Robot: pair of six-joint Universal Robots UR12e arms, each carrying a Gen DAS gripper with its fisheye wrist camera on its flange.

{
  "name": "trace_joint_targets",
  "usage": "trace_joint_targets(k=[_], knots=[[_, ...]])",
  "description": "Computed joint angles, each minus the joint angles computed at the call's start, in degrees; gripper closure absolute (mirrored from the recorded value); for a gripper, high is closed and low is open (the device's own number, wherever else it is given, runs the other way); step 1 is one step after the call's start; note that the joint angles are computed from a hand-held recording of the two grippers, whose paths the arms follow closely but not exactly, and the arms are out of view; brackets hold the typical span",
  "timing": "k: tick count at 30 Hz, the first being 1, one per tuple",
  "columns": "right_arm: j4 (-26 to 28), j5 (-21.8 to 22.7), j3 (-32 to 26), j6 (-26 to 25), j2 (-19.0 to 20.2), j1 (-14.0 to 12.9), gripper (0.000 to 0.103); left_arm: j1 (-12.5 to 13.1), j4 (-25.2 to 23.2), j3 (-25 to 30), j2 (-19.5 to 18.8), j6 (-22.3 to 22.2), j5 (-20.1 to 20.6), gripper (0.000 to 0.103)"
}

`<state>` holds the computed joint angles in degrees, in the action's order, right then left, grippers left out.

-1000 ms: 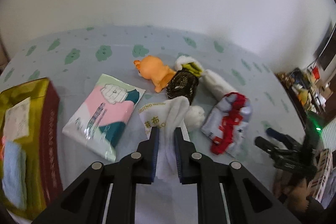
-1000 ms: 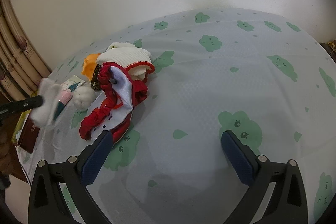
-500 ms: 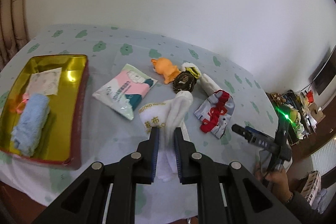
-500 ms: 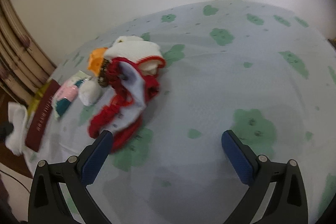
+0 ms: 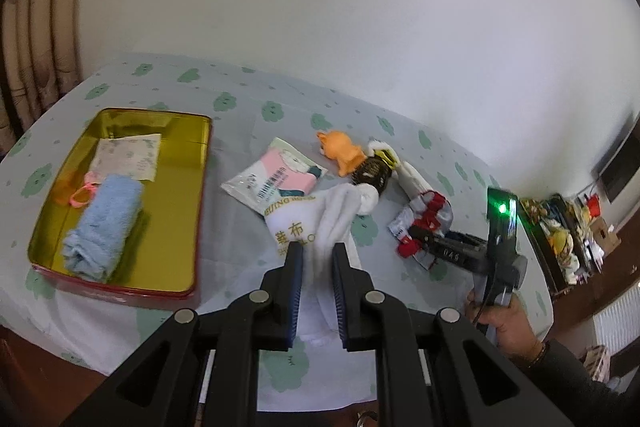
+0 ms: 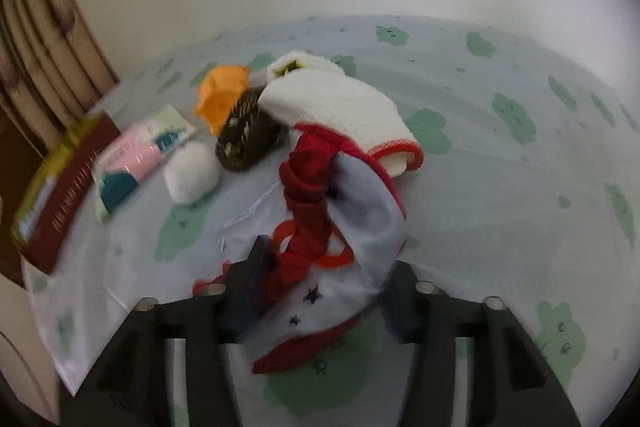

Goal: Organize soft objects
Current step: 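Carry the white sock into the tin with the left gripper while the right grasps the red-white sock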

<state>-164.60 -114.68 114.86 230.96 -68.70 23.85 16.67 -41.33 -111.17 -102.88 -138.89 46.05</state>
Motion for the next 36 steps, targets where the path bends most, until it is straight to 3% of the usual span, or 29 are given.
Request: trace_joint_targets(k=[1,4,9,14,19,25,34,36], knots=[[-0.25,0.07,0.00,-0.45,0.00,0.08,0.072,0.37,0.35,0.19,-0.03,-0.78,-0.07,0.088],[-2.16,-0.65,0.85,-0.48,-0.32,0.57,0.081,1.02,1.22,0.94,-0.33,-2.28,0.08,0.088],[-4.60,-3.75,3.12,1.93,-1.50,2.05,0.083,1.55,6.36,3.17,-2.18,-6.28,1.48,0.088],[-6.33,-5.13,4.14,3.40,-1.83,2.91,0.083,0.07,8.43,7.81,-6.49,-8.53,6.22,0.088],[-7.18,-5.72,4.37,3.77,-1.71,3.02,0.083,-2.08,13.45,11.70,-11.12,-11.81,11.53,0.088],[-7.59,-6.20,4.61,4.22,-1.75,3.27,0.083,-4.50,12.97,16.44,-15.87,-13.29,15.69,0.087],[-8.56,-5.50,4.94,4.06,-1.78,3.02,0.083,-7.26,13.25,19.30,-18.82,-12.68,21.99,0.073],[-8.89,-5.51,5.04,4.18,-1.77,3.01,0.083,-7.96,17.00,18.24,-18.55,-12.13,25.15,0.057]])
